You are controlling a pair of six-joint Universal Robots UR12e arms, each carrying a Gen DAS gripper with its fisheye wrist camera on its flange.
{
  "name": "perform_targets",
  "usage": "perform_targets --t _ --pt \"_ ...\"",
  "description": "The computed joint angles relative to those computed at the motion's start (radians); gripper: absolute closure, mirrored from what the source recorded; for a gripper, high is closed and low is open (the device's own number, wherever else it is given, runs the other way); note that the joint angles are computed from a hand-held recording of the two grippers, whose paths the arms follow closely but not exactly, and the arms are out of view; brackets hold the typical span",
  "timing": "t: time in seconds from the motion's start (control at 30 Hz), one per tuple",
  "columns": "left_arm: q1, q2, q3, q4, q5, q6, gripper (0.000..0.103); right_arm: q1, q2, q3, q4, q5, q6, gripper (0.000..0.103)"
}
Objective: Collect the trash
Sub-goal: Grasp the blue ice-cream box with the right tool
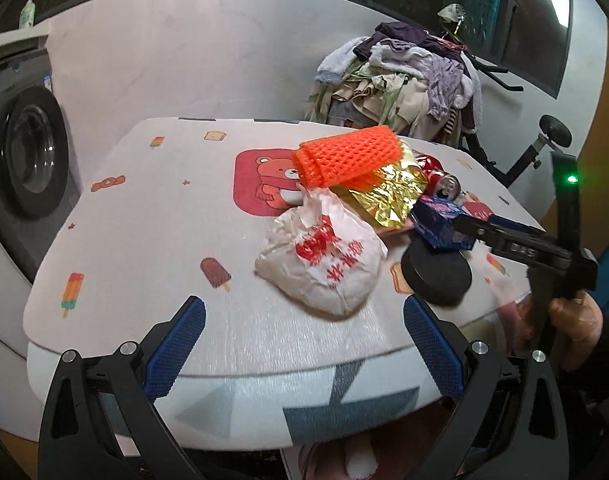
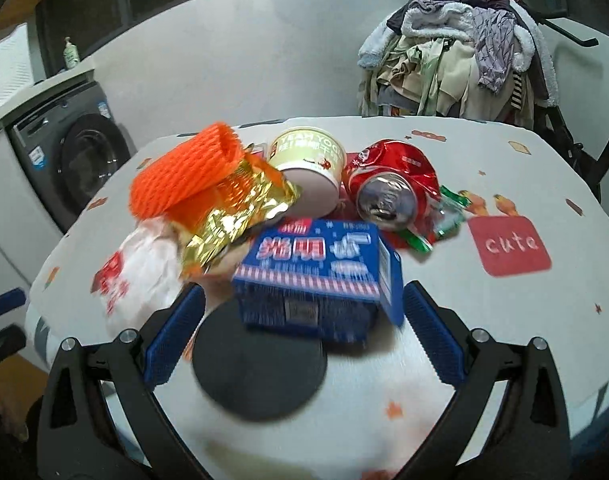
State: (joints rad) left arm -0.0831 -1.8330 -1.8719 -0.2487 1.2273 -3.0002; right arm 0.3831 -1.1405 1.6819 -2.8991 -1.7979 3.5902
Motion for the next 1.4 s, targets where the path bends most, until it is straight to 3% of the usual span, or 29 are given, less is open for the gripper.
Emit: perform_targets --t 0.27,0.33,0.43,0.6,0.83,0.93,1.13,1.33,1.37,1.4 --pt "0.003 -0.036 0.038 -0.029 -0.018 -0.028 0.006 -0.027 0.052 -0.075 0.124 0.036 0.099 0.006" --pt "0.005 -0.043 0.044 -0.036 -0.025 -0.041 0.006 -0.035 0.051 -0.074 0.130 0.061 0.115 0.017" --pt "0.006 -0.050 0.049 -0.039 -0.027 -0.053 0.006 -0.035 0.044 -0.072 0.136 0.051 0.087 0.019" --pt "0.005 -0.062 0.067 -0.056 -0.036 -0.062 0.006 -0.028 0.009 -0.032 0.102 0.030 0.036 0.020" --pt "-0.005 -0.090 0.106 -0.114 -0.031 -0.078 0.006 -0.020 -0.058 0.055 0.055 -0.005 0.057 0.021" --pt "-0.008 -0.112 0.135 -0.149 -0.035 -0.108 0.006 -0.016 -0.084 0.095 0.034 -0.020 0.069 0.021" --pt "-0.006 -0.160 0.192 -0.168 -0.071 -0.250 0.006 -0.015 -0.118 0.157 0.005 -0.036 0.119 0.021" --pt "-0.019 -0.195 0.242 -0.219 -0.064 -0.282 0.006 -0.004 -0.130 0.171 0.000 -0.071 0.102 0.020" --pt "-0.021 -0.198 0.247 -0.238 -0.062 -0.281 0.015 -0.002 -0.130 0.170 0.000 -0.074 0.099 0.020" --pt "-0.023 -0.199 0.250 -0.251 -0.053 -0.269 0.032 -0.002 -0.131 0.171 -0.003 -0.074 0.097 0.020"
